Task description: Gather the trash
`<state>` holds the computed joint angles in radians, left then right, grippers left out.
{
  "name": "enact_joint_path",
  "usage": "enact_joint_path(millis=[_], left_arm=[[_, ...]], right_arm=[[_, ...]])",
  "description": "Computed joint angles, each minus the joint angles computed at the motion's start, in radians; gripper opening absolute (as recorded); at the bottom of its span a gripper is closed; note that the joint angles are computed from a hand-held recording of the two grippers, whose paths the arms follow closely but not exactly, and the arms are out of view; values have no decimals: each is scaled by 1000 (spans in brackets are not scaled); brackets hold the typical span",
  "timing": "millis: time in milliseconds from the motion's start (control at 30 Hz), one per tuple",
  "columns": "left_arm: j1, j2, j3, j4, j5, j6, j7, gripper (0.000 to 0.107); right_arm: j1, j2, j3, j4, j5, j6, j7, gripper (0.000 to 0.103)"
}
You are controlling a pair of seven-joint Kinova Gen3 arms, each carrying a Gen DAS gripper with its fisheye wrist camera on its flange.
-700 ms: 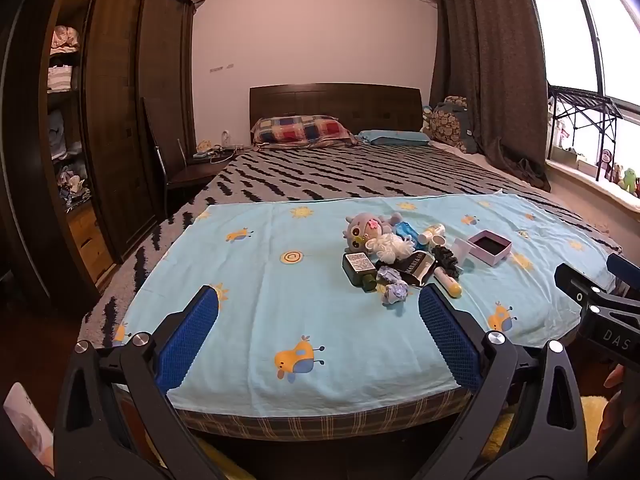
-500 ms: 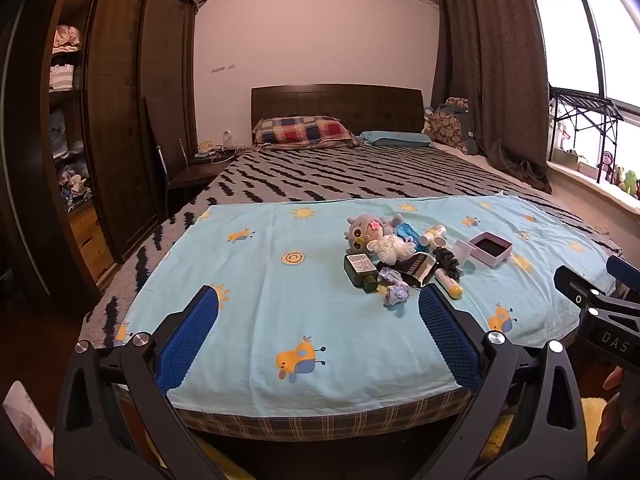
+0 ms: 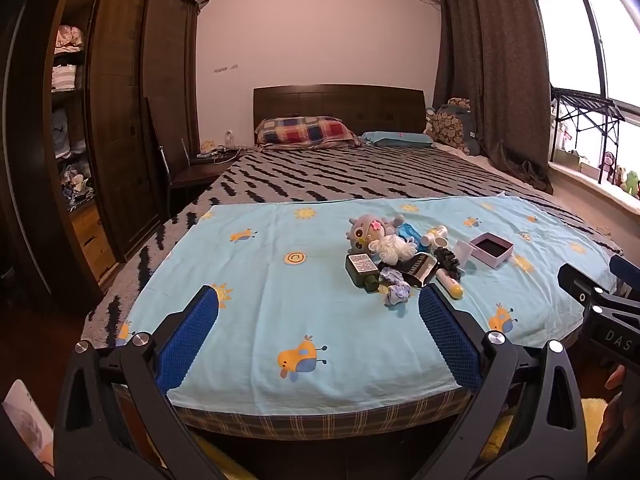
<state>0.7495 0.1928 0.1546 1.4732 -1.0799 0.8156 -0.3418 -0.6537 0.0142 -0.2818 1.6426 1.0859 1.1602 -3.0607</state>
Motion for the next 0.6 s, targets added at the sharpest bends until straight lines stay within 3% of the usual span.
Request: enact_joint_path(millis=[533,600], left_arm=[[-20,-11,0,7,9,-13,-16,95],[0,-3,5,-4,-6,16,2,95]], right_arm=[[3,-7,-5,5,3,5,-8,100],[3,-8,-6,5,3,5,-7,100]])
